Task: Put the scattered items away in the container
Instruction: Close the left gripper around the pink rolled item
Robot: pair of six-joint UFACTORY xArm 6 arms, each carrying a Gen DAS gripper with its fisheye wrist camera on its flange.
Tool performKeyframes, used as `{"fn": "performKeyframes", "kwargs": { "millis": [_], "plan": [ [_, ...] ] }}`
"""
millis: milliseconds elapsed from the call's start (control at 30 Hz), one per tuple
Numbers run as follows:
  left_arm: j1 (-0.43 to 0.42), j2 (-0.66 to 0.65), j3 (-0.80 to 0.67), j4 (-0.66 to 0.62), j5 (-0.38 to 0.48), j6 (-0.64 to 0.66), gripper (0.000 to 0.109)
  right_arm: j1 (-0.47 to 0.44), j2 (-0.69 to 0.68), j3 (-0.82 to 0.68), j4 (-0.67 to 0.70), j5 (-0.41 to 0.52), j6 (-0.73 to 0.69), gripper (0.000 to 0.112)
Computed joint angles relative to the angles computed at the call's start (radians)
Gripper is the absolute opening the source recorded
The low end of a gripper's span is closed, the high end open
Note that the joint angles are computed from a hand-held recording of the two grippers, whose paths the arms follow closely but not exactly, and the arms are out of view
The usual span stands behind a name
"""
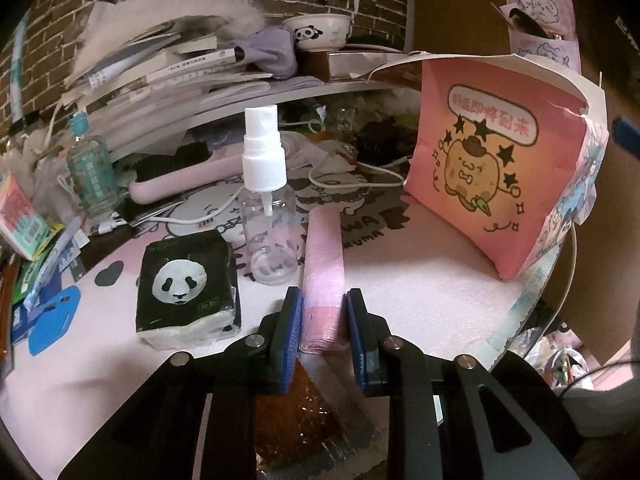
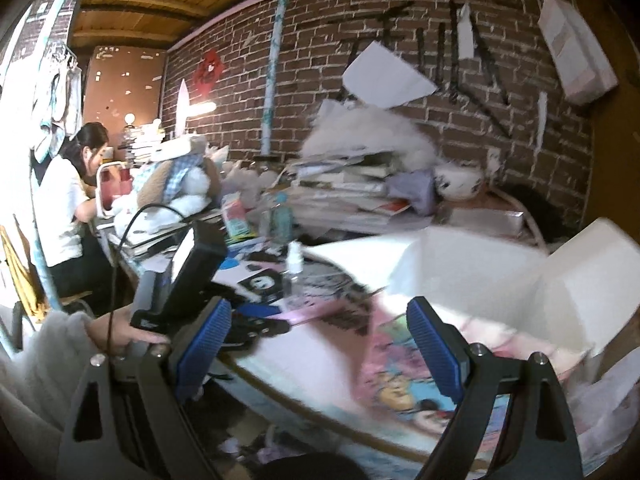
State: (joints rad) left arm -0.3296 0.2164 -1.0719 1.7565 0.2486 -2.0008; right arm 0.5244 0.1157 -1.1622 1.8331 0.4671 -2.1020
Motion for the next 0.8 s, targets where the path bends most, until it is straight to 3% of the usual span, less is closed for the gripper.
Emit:
{"fn": "performKeyframes", "kwargs": {
  "millis": [233,533,800],
  "plan": [
    [-0.011,-0.018,0.013,0.001,0.031,0.002,0.017,0.036,0.082,-0.045,-0.083,0.007,0.152,0.088],
    [-0.019,-0.054,0.040,0.009,0.062,-0.020,0.017,0.076,0.179,-0.117,-0.162,-0.058,0.323,0.088],
    [-0.024,-0.101,0.065,0.019,0.072,-0.027,0.016,0.084,0.216,-0.149,-0.205,-0.059,0.395,0.088]
  ]
}}
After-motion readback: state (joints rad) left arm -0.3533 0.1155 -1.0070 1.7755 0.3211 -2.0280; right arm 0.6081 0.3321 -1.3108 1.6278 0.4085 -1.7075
